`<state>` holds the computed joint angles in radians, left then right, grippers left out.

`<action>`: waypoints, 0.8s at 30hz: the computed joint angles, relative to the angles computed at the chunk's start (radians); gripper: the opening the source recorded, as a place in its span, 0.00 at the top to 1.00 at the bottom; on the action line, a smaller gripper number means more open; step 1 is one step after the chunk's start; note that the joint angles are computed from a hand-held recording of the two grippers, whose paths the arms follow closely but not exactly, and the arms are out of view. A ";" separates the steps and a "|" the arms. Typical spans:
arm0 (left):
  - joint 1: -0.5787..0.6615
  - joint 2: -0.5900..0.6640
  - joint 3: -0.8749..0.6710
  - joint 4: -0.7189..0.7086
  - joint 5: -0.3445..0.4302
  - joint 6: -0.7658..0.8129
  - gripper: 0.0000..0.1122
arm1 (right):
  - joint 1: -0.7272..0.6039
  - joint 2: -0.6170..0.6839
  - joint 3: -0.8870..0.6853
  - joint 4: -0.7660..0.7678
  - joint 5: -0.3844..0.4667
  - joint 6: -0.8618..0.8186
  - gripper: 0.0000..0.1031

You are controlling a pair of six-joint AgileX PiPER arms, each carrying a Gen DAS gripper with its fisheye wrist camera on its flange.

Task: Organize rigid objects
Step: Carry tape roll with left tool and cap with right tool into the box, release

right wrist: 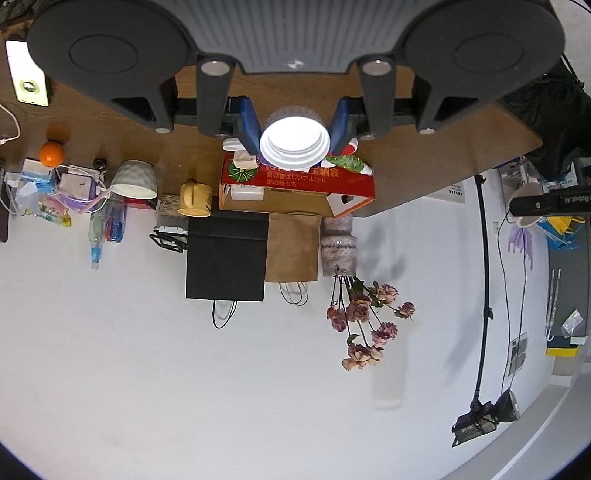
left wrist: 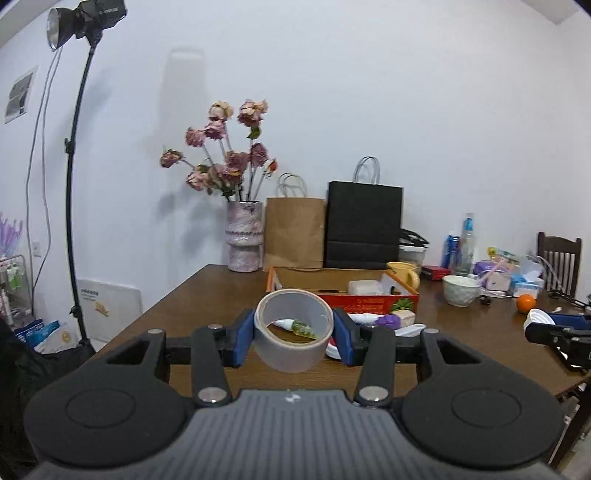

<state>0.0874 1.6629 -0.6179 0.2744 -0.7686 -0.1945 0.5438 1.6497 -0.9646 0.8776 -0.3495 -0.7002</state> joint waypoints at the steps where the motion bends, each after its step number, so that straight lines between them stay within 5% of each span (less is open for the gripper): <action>1: 0.002 -0.001 0.002 0.011 -0.004 0.001 0.60 | 0.006 -0.006 0.010 0.004 -0.007 0.003 0.62; 16: -0.023 0.176 -0.231 0.079 0.173 -0.091 0.60 | -0.085 0.198 -0.175 -0.162 0.085 0.202 0.62; 24: -0.015 0.355 -0.622 0.243 0.310 -0.286 0.60 | -0.194 0.431 -0.612 -0.339 0.317 0.298 0.62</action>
